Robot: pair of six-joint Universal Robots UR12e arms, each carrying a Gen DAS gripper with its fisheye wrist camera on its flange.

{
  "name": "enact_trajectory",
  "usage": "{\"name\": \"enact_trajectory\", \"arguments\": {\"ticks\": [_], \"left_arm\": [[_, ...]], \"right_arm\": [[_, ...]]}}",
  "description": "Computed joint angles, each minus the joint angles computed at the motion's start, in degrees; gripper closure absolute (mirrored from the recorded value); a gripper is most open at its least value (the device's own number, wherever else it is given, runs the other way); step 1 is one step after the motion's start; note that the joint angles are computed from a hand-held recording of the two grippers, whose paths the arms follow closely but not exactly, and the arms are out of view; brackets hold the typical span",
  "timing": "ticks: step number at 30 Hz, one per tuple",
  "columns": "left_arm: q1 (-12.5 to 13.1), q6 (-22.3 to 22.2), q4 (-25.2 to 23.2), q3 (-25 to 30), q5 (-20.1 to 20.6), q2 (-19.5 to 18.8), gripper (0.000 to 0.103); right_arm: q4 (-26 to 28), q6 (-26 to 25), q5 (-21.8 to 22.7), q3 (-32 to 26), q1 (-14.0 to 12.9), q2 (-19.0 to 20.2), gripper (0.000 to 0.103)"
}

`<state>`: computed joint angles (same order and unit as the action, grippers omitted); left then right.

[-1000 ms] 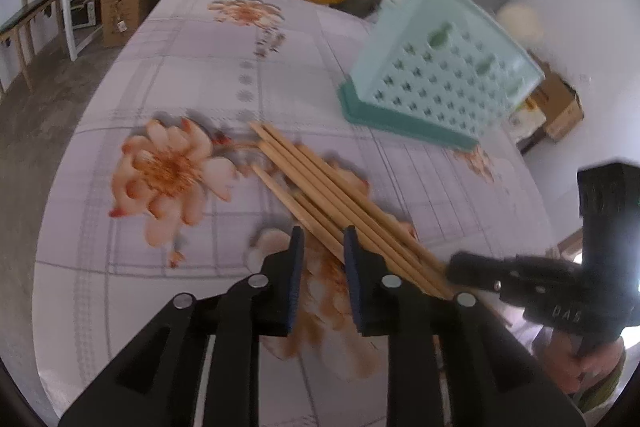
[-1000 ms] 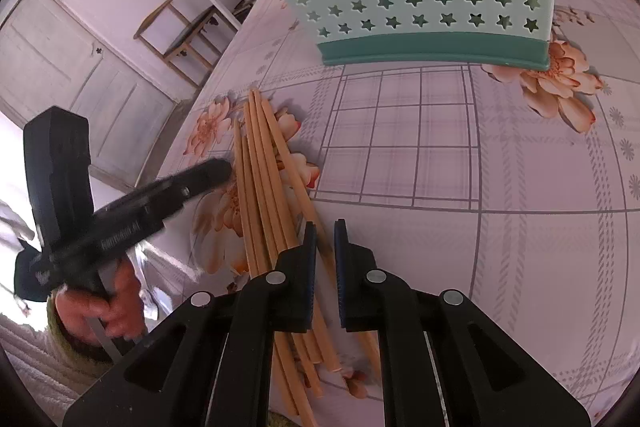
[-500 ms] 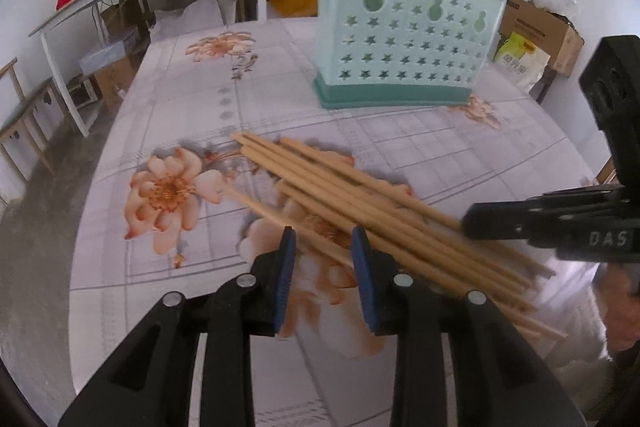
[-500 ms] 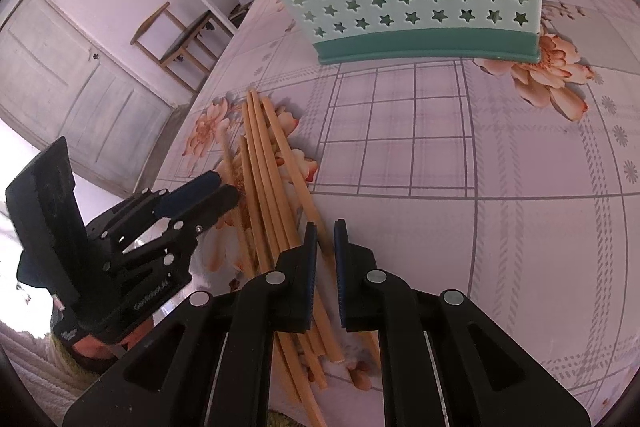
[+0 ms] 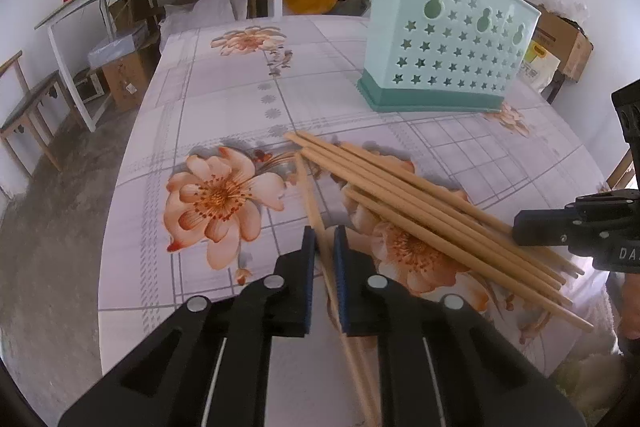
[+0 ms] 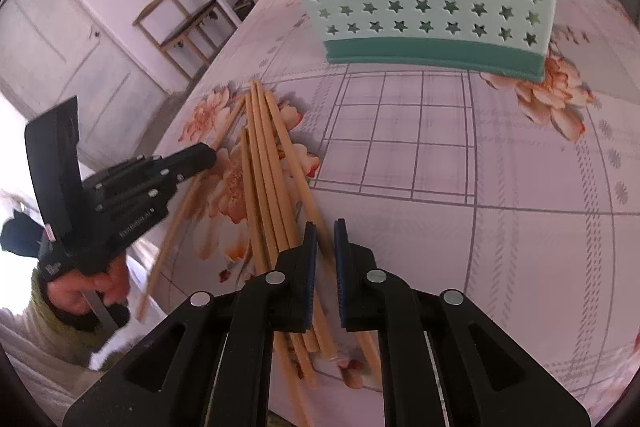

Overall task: Organize utensils
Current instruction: 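Pull one chopstick from the pile with the left tool while the right tool pulls another, then lift the held chopstick with the left tool while the right tool lifts its chopstick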

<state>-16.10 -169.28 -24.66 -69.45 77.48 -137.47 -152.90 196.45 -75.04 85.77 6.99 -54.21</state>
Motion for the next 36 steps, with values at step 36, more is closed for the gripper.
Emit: {"name": "enact_trajectory", "arguments": {"ticks": [36], "left_arm": [[0.72,-2.03,-10.97,4.24,-6.72,-0.73,0.095]], "right_arm": [[6.60,-5.97,-9.63,-4.25,0.78,1.08,0.083]]}}
